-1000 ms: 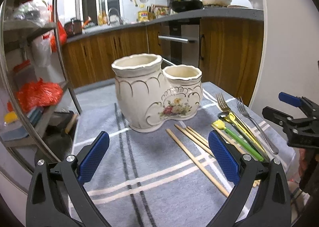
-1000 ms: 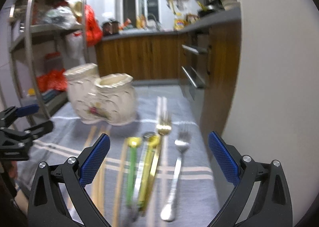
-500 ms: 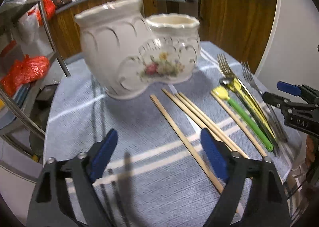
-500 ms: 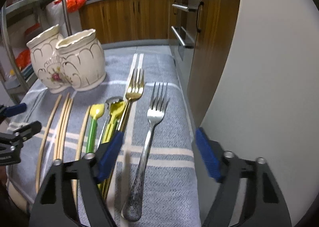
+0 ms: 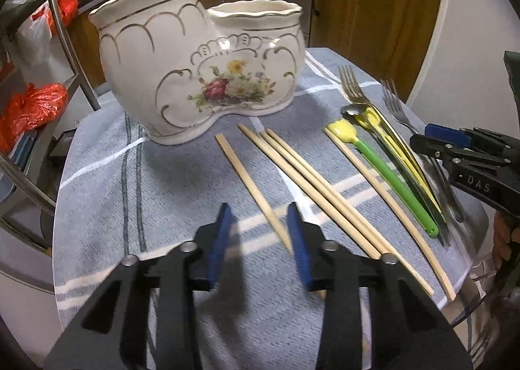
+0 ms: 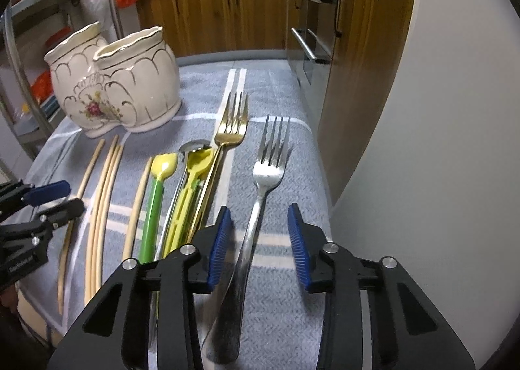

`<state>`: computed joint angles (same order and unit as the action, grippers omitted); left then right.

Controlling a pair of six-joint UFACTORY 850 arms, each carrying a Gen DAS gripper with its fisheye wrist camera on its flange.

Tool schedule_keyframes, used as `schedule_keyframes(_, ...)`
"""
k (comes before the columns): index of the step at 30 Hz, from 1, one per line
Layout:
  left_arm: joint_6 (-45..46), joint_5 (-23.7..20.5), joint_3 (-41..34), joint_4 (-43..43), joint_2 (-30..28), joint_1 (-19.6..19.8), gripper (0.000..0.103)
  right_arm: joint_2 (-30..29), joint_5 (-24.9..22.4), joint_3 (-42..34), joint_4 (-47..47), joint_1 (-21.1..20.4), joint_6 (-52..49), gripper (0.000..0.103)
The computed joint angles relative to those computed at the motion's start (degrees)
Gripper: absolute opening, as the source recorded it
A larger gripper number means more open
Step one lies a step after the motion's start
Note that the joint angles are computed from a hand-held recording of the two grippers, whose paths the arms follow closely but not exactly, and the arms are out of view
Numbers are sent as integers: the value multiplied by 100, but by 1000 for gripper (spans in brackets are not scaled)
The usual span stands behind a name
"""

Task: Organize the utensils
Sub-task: 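Grasp a wooden chopstick with the left tool while the right tool grasps the silver fork, then lift the chopstick into the larger cup while the right tool lowers the fork into the smaller cup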

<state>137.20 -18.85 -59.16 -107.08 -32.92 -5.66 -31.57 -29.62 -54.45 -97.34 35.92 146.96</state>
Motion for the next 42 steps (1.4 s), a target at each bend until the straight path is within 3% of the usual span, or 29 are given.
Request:
schedule_keyframes(3, -292, 55, -190, 291, -115, 4, 10, -27, 123, -38, -175, -108, 164, 14)
schedule_keyframes(9, -1284, -164, -429, 1441, -229, 192, 7, -10, 191, 3, -555, -159, 500, 6)
schedule_keyframes(15, -1240, -455, -421, 1615, -209, 363, 6, 84, -202, 141, -873, 51, 837, 6)
schedule_keyframes(29, -88, -1851, 32, 1007, 317, 930, 6, 571, -1785, 471, -1566, 716, 1152, 6)
schedule_keyframes(36, -134, -2394, 8, 959, 547, 1085, 6, 585, -1936, 211, -1724, 721, 905, 6)
schedule_keyframes(42, -54, -2927, -353, 482, 547, 1124, 6, 577, -1833, -120, -2238, 479, 1077, 6)
